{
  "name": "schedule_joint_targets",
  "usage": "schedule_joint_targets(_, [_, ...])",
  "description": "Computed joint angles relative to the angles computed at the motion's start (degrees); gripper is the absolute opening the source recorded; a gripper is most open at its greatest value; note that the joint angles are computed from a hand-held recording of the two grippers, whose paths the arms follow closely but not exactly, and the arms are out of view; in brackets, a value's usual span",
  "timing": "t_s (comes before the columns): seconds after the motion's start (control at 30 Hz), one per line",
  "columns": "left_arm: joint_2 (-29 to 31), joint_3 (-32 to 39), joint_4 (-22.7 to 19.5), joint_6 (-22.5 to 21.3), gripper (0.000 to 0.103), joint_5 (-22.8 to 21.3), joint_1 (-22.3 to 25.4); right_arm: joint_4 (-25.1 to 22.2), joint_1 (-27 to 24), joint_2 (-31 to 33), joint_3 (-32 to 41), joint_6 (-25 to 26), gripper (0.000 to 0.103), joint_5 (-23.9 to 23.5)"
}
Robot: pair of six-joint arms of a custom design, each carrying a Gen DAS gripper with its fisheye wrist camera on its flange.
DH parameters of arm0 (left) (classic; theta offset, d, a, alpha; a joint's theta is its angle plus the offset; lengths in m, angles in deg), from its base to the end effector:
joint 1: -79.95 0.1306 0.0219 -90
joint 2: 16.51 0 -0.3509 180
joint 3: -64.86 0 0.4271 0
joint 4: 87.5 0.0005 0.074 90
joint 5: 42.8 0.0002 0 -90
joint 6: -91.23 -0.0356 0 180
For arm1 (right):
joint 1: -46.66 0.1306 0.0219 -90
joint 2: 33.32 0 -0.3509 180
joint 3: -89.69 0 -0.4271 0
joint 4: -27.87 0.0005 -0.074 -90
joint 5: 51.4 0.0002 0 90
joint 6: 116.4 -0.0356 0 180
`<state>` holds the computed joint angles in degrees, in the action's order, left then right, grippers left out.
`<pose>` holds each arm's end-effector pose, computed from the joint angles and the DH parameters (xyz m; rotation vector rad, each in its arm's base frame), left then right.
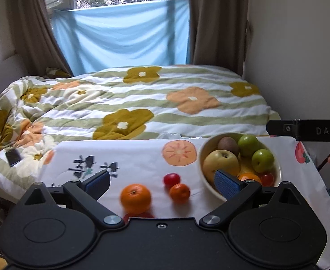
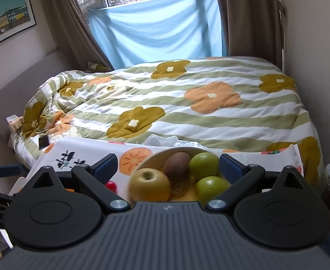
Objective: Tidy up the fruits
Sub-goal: 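Withdraw both grippers from the bowl back over the remaining fruits, then grasp a small tangerine with the left gripper while the right gripper grasps another tangerine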
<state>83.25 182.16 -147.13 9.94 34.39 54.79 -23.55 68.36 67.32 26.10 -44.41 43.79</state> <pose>0.5183 -0.2353 0.5321 0.2137 2.2736 -0.0502 0.5463 0.2134 0.5276 -0.0197 2.2050 0.2904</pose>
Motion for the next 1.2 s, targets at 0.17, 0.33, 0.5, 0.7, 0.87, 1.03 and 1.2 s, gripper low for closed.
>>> schedule_joint_targets(0.17, [-6.67, -6.88, 3.42, -1.24, 0.101, 0.49, 2.08, -0.76, 3.88, -1.79, -0.6, -2.29, 0.103, 3.95])
schedule_joint_targets(0.33, [-10.76, -11.61, 5.73, -2.41, 0.101, 3.08, 4.35, -2.1, 7.02, -2.68, -1.09, -5.17, 0.103, 6.82])
schedule_joint_targets(0.5, [-12.72, -14.89, 6.31, -4.2, 0.101, 6.06, 6.38, -3.99, 9.99, -2.17, -1.19, -6.46, 0.103, 10.1])
schedule_joint_targets(0.7, [-12.56, -18.23, 7.17, -8.19, 0.101, 9.82, 8.22, -5.12, 12.39, -0.02, -1.24, -8.67, 0.103, 12.27])
schedule_joint_targets(0.87, [-11.17, -20.69, 8.73, -13.84, 0.099, 12.58, 8.98, -4.49, 13.29, 1.96, -2.2, -10.74, 0.103, 12.25])
schedule_joint_targets(1.03, [-7.49, -20.54, 7.79, -18.56, 0.086, 15.53, 9.44, -4.33, 13.92, 4.31, -2.49, -12.77, 0.103, 12.36])
schedule_joint_targets(1.2, [-4.11, -19.54, 6.99, -21.23, 0.068, 18.18, 10.02, -3.94, 13.95, 6.46, -2.2, -14.72, 0.103, 11.86])
